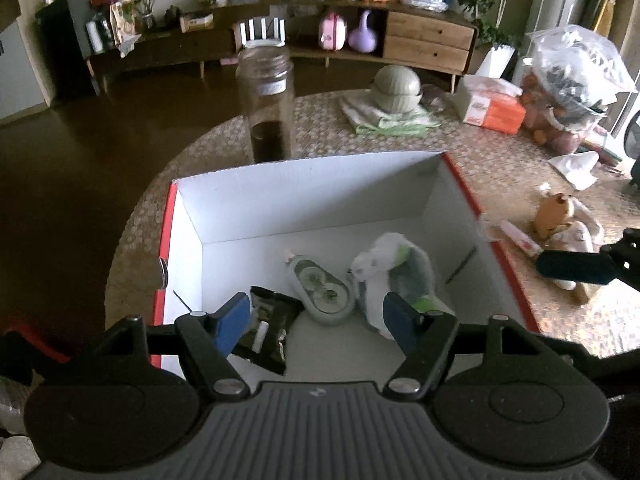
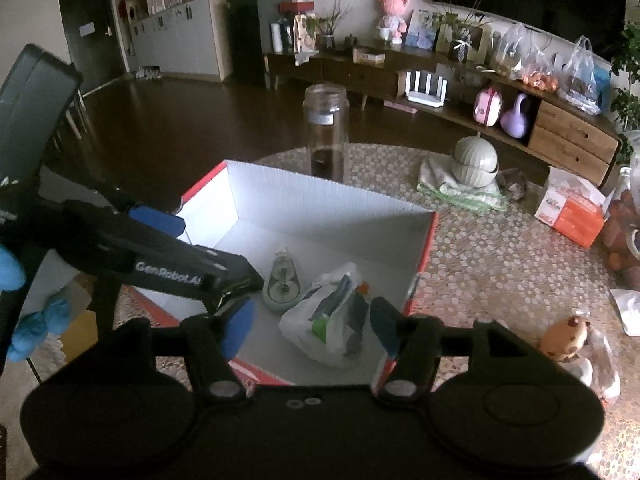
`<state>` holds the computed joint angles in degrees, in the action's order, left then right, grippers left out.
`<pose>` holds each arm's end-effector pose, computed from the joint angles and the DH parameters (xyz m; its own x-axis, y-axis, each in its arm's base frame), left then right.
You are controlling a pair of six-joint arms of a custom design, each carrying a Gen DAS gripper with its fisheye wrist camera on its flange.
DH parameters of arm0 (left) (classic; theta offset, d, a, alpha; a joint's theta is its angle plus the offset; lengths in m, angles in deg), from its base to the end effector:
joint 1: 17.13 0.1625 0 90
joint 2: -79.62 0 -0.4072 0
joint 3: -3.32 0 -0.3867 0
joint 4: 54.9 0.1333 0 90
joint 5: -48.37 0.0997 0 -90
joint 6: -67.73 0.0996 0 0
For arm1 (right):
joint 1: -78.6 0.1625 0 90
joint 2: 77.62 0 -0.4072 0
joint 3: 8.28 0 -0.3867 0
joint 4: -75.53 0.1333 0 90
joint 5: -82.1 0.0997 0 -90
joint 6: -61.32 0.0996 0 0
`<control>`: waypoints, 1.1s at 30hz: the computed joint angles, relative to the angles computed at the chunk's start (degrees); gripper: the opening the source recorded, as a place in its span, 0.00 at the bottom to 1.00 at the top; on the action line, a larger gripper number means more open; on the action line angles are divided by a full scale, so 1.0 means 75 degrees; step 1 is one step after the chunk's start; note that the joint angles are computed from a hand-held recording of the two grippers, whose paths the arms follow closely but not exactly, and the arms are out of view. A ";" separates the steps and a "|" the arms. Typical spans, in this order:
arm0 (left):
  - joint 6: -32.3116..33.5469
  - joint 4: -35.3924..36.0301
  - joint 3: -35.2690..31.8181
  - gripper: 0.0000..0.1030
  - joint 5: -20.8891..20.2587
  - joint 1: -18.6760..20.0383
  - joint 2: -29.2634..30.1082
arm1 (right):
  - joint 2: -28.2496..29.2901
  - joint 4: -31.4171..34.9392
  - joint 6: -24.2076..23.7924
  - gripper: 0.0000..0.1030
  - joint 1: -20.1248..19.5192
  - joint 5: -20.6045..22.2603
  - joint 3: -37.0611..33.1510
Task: Organize objects
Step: 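Withdraw both grippers from the box toward the remaining items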
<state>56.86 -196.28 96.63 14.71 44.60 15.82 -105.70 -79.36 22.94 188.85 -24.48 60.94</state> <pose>-0.1077 -0.6567 0.3233 -0.7065 -0.1645 -0.6883 0.3119 0.8007 -0.5115 0.3684 -0.6957 0.0525 -0.5394 -0.7087 0.4548 -0.8313 0.5342 -0.1536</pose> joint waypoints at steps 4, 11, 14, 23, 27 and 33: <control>-0.0231 -0.0093 0.0343 0.72 -0.0129 -0.0294 -0.0206 | -0.0428 -0.0083 0.0020 0.74 -0.0094 0.0249 0.0453; -0.0599 -0.0167 0.0920 0.76 -0.0234 -0.0741 -0.0383 | -0.1205 -0.0276 -0.0170 0.79 -0.0307 0.0533 0.1313; -0.0661 -0.0375 0.1102 0.80 -0.0265 -0.0920 -0.0370 | -0.1472 -0.0352 -0.0215 0.79 -0.0451 0.0560 0.1612; -0.0610 -0.1320 0.1384 0.91 -0.0376 -0.1360 0.0047 | -0.2206 -0.0730 -0.0342 0.79 -0.0975 0.0544 0.2310; -0.0641 -0.1621 0.1367 0.91 -0.0404 -0.1452 0.0340 | -0.2450 -0.0956 -0.0445 0.79 -0.1229 0.0506 0.2503; -0.0744 -0.2077 0.1204 1.00 -0.0765 -0.1438 0.0798 | -0.2815 -0.1103 -0.0670 0.79 -0.1594 0.0441 0.2736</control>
<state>51.28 -211.85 105.66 8.97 33.82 21.81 -126.82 -87.63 17.91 176.89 -21.17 81.46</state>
